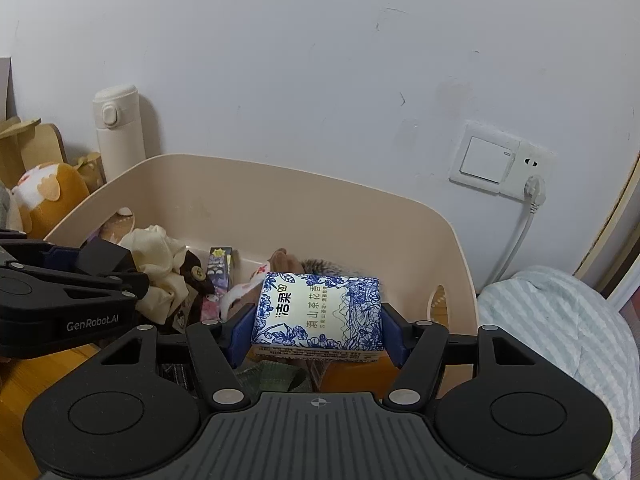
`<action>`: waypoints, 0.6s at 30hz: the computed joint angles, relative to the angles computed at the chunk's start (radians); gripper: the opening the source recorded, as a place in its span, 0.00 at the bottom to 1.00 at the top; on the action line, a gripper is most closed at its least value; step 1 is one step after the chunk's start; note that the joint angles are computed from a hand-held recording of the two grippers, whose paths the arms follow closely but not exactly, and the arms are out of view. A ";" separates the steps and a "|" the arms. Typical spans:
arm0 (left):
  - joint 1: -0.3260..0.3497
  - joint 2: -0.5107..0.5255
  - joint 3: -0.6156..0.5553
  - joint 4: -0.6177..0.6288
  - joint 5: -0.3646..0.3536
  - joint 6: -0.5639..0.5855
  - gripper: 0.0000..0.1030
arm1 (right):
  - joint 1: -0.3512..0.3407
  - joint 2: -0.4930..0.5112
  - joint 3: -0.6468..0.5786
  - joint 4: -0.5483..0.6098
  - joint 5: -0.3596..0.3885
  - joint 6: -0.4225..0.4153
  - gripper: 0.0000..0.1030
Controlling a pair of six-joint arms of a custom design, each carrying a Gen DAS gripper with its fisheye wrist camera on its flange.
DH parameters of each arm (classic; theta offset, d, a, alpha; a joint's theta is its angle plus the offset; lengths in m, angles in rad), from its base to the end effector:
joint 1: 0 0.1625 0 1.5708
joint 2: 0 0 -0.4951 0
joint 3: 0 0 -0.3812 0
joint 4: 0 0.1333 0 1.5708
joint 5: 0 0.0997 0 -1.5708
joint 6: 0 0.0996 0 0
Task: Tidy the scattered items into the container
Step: 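Open both tools to release the black box and tissue pack into the box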
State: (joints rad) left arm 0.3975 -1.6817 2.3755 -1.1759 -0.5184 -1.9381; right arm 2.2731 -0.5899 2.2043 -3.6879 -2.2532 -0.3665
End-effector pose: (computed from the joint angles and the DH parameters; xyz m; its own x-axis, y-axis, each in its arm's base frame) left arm -0.1369 -0.2959 0.2996 -0.5849 -0.4386 -0.6823 0.3297 0.6400 -0.6940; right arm 0.3893 -0.3510 0.0374 -0.5335 -0.4912 0.6886 -0.8111 0.5280 -0.2518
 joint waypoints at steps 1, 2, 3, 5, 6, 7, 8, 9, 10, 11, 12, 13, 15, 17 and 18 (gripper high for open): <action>-0.006 -0.001 0.001 0.004 0.001 -0.003 0.49 | 0.000 -0.002 0.000 0.004 -0.001 0.002 0.66; -0.014 -0.002 0.002 0.007 0.002 -0.004 0.57 | 0.000 -0.005 0.001 0.008 0.001 0.002 0.67; -0.023 -0.002 0.003 0.016 0.002 -0.011 0.62 | 0.000 -0.007 0.003 0.006 0.001 -0.003 0.71; -0.043 0.015 -0.006 0.073 0.000 -0.063 0.75 | 0.005 -0.005 0.011 -0.024 -0.007 -0.017 0.79; -0.052 0.027 -0.012 0.109 -0.002 -0.095 0.77 | 0.006 -0.005 0.014 -0.041 -0.012 -0.021 0.84; -0.060 0.033 -0.017 0.128 -0.004 -0.113 0.79 | 0.007 -0.007 0.017 -0.053 -0.013 -0.020 0.86; -0.067 0.034 -0.019 0.137 -0.006 -0.121 0.79 | 0.005 -0.013 0.022 -0.062 -0.009 -0.015 0.91; -0.073 0.032 -0.020 0.139 -0.008 -0.125 0.80 | 0.003 -0.021 0.026 -0.070 -0.004 -0.006 0.99; -0.079 0.029 -0.021 0.139 -0.011 -0.127 0.81 | 0.001 -0.028 0.030 -0.077 0.002 0.003 1.00; -0.085 0.029 -0.022 0.140 -0.013 -0.130 0.81 | 0.000 -0.035 0.034 -0.079 0.005 0.014 1.00; -0.091 0.033 -0.024 0.145 -0.017 -0.136 0.81 | -0.001 -0.045 0.036 -0.073 0.005 0.025 1.00; -0.098 0.036 -0.025 0.149 -0.019 -0.139 0.82 | -0.002 -0.051 0.037 -0.069 0.006 0.033 1.00; -0.111 0.042 -0.027 0.155 -0.023 -0.139 0.82 | -0.002 -0.061 0.039 -0.060 0.003 0.044 1.00; -0.123 0.050 -0.027 0.160 -0.029 -0.138 0.82 | 0.001 -0.066 0.043 -0.054 -0.002 0.052 1.00; -0.129 0.057 -0.030 0.171 -0.034 -0.144 0.82 | 0.003 -0.067 0.046 -0.054 -0.006 0.055 1.00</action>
State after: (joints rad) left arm 0.2685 -1.6245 2.3456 -1.0054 -0.5521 -2.0822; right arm 2.2758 -0.6572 2.2500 -3.7418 -2.2591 -0.3114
